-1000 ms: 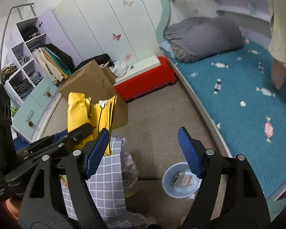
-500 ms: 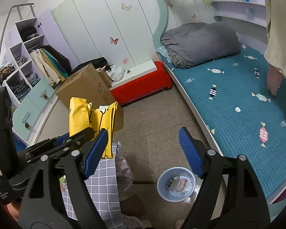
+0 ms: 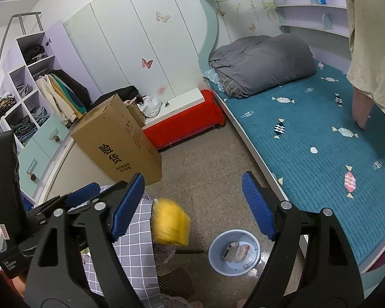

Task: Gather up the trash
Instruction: 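Carry the yellow bag and white bottle over the blue basin and release both, then grasp the green leaf sprig with the left tool while the right tool grasps the red wrapper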

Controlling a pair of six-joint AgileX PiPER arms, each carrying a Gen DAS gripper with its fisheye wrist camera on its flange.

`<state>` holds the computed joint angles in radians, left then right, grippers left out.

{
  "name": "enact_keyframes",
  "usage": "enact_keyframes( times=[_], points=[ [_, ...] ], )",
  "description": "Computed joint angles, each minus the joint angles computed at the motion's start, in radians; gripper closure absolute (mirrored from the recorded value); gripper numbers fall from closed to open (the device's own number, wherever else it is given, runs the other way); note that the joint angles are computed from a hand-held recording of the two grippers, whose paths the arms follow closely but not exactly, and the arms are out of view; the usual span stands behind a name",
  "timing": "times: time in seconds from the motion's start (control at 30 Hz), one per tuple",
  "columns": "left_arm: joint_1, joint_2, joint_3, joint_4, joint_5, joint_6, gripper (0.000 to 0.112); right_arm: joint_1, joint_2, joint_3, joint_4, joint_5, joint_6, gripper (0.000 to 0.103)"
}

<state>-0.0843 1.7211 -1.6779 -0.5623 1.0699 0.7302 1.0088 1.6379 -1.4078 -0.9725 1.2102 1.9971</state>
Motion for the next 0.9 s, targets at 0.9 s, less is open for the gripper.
enact_keyframes(
  times=[0.9],
  points=[
    [0.253,-0.054,0.072,-0.017,-0.049,0.009,0.045,-0.053,0.235,-0.333,0.104,-0.205,-0.325,0.025]
  ],
)
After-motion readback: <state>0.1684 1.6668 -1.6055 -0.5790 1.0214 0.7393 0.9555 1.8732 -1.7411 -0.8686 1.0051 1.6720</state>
